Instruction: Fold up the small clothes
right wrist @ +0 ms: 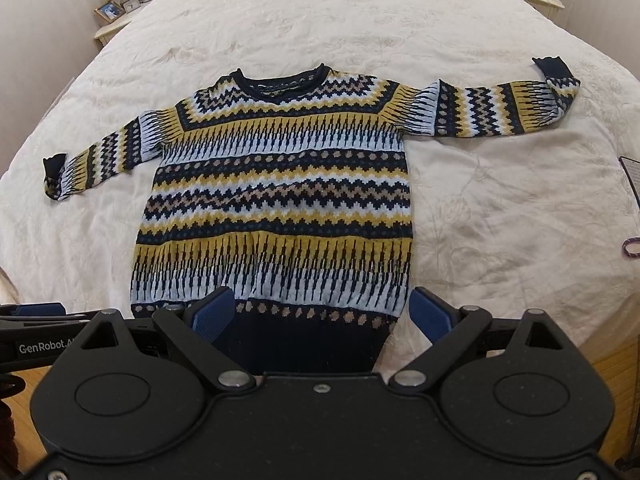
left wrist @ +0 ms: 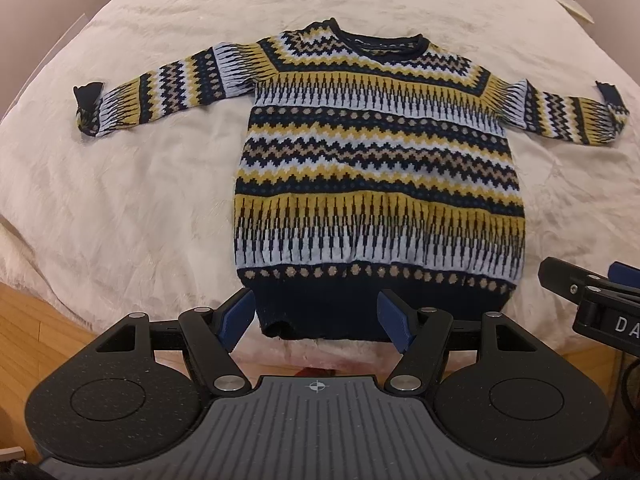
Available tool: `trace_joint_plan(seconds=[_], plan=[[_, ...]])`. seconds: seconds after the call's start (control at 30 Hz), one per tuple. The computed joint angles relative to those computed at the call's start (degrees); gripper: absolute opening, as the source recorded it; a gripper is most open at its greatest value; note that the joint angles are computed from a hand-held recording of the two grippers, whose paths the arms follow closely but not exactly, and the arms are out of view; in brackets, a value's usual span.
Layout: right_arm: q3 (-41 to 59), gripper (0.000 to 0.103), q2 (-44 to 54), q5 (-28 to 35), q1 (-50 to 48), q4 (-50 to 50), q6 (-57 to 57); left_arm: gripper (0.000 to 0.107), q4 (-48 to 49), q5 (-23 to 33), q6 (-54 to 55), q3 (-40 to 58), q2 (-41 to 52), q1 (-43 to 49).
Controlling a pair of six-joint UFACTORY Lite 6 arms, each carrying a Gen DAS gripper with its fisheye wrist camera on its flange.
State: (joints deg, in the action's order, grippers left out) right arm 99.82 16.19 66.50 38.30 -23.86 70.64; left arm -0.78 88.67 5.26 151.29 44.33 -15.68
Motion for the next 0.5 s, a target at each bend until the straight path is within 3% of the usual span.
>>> trace_joint_plan(seconds=[0.17,0.5], plan=[[-0.30,0.094,-0.17,0.09,0.57,-0.21,0.57,0.066,0.14,-3.10,-0.20,-6.57,-3.81,-0.14],[-0.34,0.094,-0.04,-0.22,-0.20,0.48,-0.33,0.066,0.59,-3.22,-0.61,-6.65,-3.98,-0.49]])
